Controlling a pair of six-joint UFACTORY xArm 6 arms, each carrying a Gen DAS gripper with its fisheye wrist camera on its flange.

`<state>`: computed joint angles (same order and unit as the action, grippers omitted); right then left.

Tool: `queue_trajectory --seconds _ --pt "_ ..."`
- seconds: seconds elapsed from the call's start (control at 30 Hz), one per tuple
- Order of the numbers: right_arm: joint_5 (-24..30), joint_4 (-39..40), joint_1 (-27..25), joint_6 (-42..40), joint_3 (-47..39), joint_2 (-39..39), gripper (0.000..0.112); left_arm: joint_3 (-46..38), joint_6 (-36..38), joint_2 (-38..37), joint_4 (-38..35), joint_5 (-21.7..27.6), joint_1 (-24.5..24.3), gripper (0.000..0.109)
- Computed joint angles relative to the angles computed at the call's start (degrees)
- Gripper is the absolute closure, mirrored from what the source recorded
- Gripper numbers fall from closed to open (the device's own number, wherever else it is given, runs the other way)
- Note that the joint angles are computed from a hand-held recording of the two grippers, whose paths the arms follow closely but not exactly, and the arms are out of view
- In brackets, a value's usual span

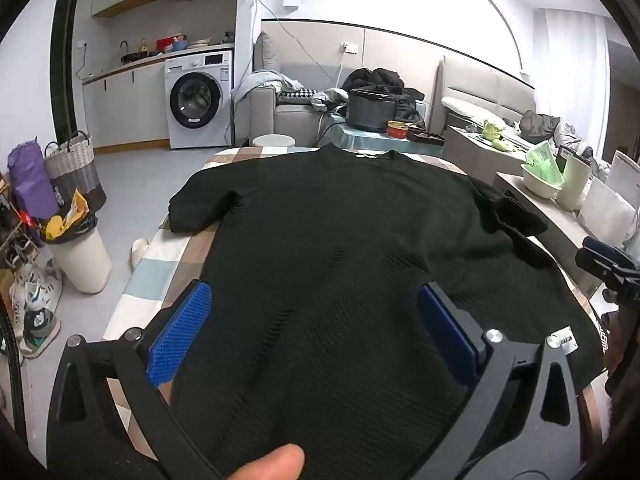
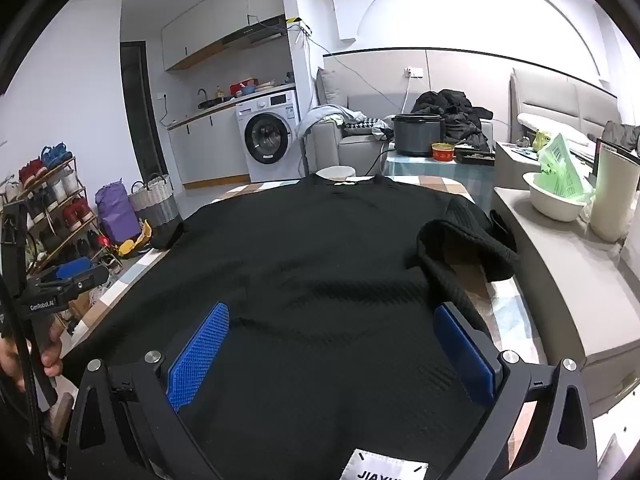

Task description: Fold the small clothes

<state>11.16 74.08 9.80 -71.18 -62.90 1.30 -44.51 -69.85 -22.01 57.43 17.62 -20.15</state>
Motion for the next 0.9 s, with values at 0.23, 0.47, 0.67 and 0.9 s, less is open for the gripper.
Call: queue_trajectory --seconds 0.23,0.47,0.67,0.9 --pt "-0.8 -0.3 0.7 -0.1 -0.7 0.7 0.009 -1.0 -0.9 0.5 -0.4 1.9 -0.7 0.006" --pt "-0.6 3.5 0.7 -3.5 -0.6 0.4 0.009 -0.3 1.5 0.6 -1.2 0.6 -0.3 0.006" --pt "-0.5 3.6 0.8 -3.8 -0.7 0.5 0.009 0.4 2.8 0.5 -3.0 -2.8 1.3 0.006" --pt "-0.5 3.2 0.8 -3.7 -1.2 0.9 0.009 0.8 -1.4 -0.2 -0.3 -3.4 1.9 0.006"
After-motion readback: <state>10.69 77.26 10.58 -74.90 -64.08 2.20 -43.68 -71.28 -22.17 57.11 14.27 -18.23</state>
